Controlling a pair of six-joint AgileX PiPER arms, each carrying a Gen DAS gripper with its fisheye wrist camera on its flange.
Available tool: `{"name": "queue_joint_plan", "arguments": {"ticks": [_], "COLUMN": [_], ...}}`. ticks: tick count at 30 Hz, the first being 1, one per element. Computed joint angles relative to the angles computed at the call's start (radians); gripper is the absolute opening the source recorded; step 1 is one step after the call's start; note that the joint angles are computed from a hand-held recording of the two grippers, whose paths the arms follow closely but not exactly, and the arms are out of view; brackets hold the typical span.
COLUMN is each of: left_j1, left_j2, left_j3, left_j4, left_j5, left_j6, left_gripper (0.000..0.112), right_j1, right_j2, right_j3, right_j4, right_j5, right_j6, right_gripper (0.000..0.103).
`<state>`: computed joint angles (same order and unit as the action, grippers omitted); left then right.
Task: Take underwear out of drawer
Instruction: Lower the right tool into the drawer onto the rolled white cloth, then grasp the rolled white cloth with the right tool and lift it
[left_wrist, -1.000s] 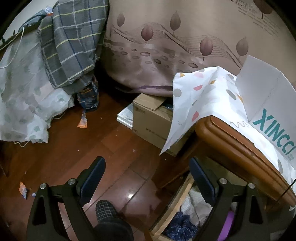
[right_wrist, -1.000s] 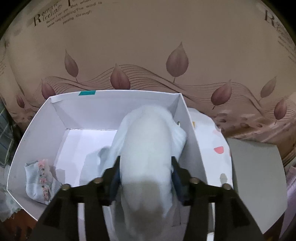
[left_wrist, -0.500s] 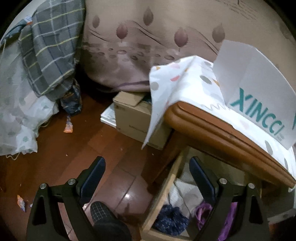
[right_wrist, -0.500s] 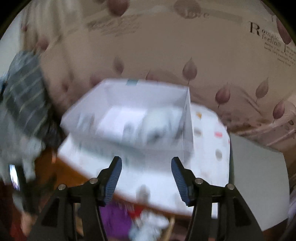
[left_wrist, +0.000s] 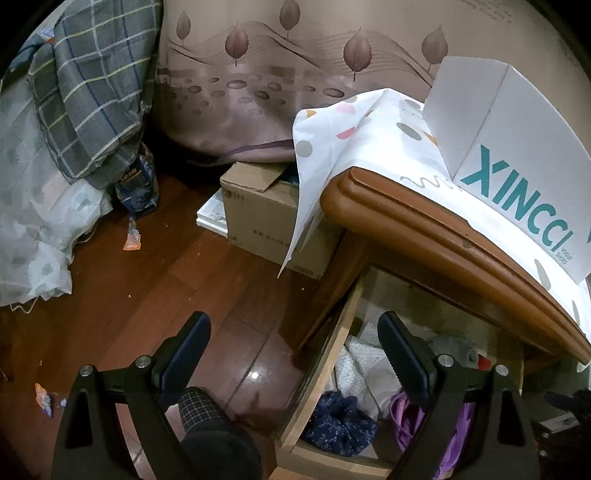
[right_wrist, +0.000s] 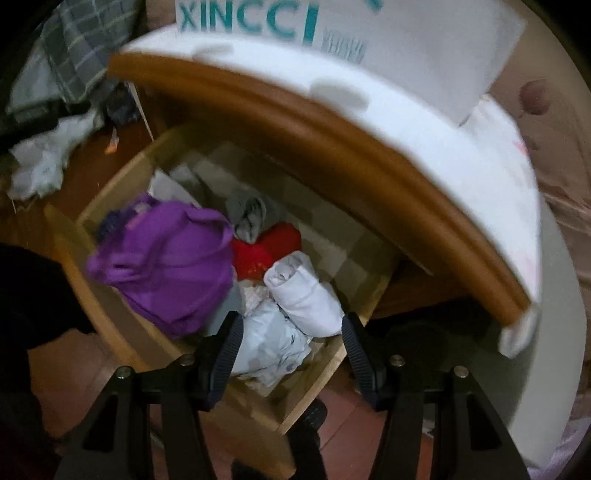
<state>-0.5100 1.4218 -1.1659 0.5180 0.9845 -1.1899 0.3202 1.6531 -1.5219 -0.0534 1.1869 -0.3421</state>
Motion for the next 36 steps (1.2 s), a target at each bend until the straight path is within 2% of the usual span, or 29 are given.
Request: {"name": "queue_joint_plan", "arguments": {"ticks": [5,10,13,15,17,25,32,33,34,36], "left_j1": [0.019,0.027,0.024,0.018,0.01,-0.004,-0.011,-0.01,-0.011,-0.011], "left_j2": [0.006,0.018,0.034,0.044,0.052,0.065,0.076,0.077,0.075,0.071], "left_j3": [-0.001,-0.007,-0.02,-0.027,-0.034,-0.042,-0.052,-0.053,-0.052,-0.051], "left_j4": [-0.032,-0.051,-0.052,-0.048,-0.046,-0.047,-0.047,-0.05,-0.05,-0.043], "left_j5": [-0.018,-0.033,-0.028,-0.025,-0.022,-0.012,-0.003,-0.005,-0.006,-0.007], "left_j6": [0.023,0.045,0.059,0.066,0.069,0.08,0.087,0.087,0.085,0.081], "left_gripper": [0.09,0.09,0.09,0.09,0.09,0.09,0.09,0.09,0.09,0.09], "right_j1": [0.015,0.021,0.039,0.049,0.046,0.043,0.013,0.01,0.008,0.002], "right_j2": [0.086,0.153,0.155,0.188,0.211,0.29,0.359,0.358,0.358,0.355], "right_j3": [0.06,0.088,0.161,0.153,0.163,0.167,0.101,0.101,0.103,0.1], "right_j4": [-0.071,-0.093,-0.162,-0.183,-0.204,-0.278,-0.224,-0.218,-0.219,-0.207], "right_j5": [-0.111,-0.185,-0.319,-0.316,-0.357,-0.433,-0.412,-0.414,-0.415,-0.407], "right_j6": [-0.028,-0.057,-0.066,-0.064,-0.052,-0.046,-0.054,-0.055,-0.05,-0.048], "right_gripper": [0.057,0.057,0.06,0.06,0.06,0.06,0.06,0.058,0.052,0.048]}}
